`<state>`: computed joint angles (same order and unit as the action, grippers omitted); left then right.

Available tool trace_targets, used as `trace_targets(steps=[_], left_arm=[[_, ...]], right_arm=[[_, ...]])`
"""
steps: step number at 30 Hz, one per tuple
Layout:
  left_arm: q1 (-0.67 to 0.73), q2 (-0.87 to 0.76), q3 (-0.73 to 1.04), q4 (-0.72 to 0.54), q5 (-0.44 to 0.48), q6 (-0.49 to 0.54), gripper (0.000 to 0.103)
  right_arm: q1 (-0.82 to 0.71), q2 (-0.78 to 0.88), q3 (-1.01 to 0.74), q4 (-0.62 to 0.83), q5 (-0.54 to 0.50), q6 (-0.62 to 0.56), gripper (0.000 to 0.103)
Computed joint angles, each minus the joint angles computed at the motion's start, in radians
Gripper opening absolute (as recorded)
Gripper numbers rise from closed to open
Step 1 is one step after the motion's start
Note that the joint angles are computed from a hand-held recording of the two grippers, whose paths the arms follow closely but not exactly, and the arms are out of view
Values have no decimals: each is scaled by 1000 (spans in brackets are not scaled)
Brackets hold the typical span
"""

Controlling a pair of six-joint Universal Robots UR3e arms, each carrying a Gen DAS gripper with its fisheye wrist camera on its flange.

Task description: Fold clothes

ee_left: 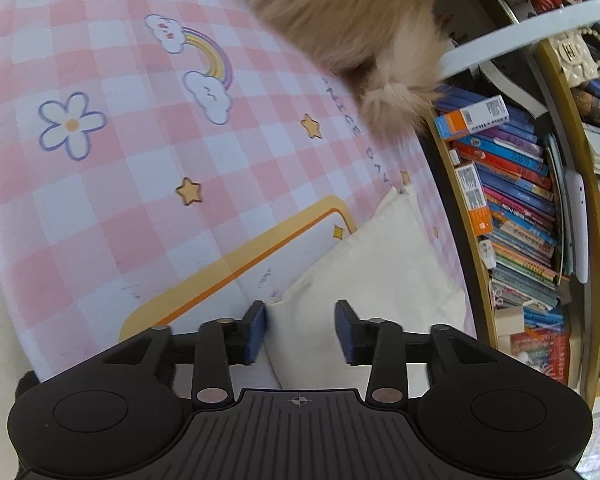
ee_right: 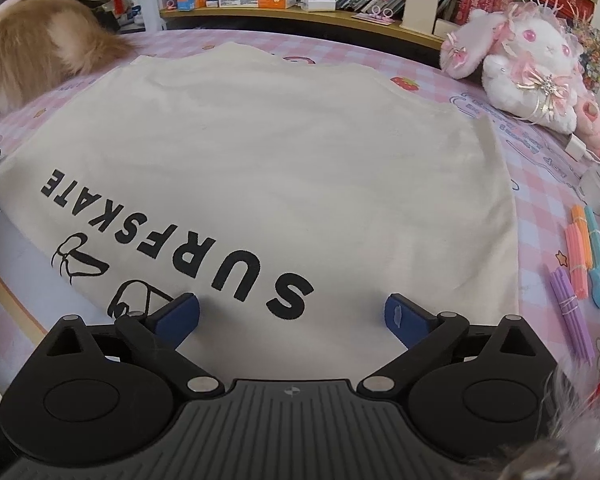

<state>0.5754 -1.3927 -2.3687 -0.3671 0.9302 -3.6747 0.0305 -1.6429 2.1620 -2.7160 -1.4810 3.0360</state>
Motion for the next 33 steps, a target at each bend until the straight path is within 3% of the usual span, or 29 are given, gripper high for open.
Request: trace_targets(steps=[5, 8, 13, 19, 27, 33], left_arm=[[-32, -37, 156, -215, 15, 179, 68], [-33, -51, 236, -330, 32, 314, 70], [54, -71, 279, -455, -93, 476, 74], [102, -176, 425, -676, -176, 695, 76], [98, -345, 672, -903, -180, 973, 79], [97, -441, 813, -1004, -194, 1064, 85]], right_arm=[[57, 28, -40, 5, -82, 64, 100], [106, 55, -74, -17, -122, 92, 100], [246, 178, -221, -14, -211, 180, 100], [429, 417, -549, 131, -316, 354, 100], [603, 680, -980, 359, -443, 550, 100], [667, 858, -1307, 531, -456, 603, 99]])
